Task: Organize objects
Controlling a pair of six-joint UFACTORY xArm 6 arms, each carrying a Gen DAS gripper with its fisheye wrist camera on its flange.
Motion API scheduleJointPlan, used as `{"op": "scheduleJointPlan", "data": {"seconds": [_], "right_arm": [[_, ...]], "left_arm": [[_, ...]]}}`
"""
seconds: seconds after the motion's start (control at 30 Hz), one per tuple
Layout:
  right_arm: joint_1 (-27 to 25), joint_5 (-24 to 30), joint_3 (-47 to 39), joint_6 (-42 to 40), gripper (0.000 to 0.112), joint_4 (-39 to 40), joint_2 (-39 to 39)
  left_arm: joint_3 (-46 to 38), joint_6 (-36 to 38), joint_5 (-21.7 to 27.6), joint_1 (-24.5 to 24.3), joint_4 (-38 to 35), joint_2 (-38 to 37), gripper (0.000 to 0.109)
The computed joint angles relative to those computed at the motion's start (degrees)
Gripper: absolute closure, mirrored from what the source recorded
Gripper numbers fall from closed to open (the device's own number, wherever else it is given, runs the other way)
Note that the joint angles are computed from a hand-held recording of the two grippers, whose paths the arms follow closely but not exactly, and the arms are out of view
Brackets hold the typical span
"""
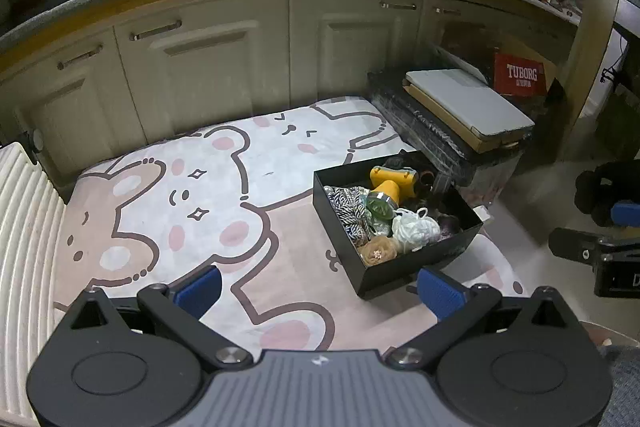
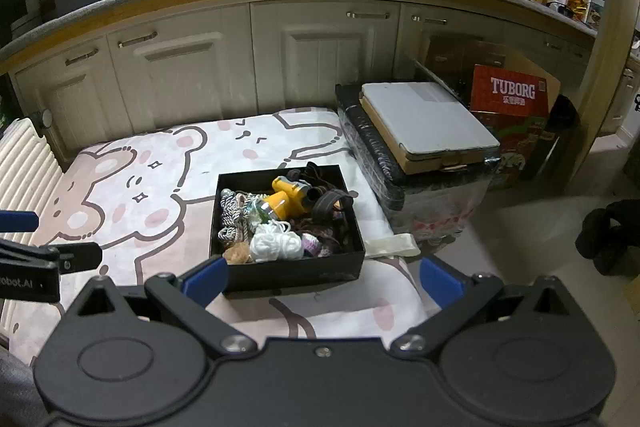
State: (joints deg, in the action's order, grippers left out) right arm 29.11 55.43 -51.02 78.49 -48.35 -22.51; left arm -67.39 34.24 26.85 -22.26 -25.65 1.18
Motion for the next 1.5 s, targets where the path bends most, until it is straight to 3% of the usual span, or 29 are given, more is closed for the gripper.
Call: {"op": "scheduleJointPlan", "data": {"seconds": [1.5], "right_arm": [[0.1, 0.2, 0.2, 0.7, 0.009, -0.6, -0.6]], "left_arm": [[0.1, -0.2, -0.7, 0.0, -1.2, -0.2, 0.006]]}}
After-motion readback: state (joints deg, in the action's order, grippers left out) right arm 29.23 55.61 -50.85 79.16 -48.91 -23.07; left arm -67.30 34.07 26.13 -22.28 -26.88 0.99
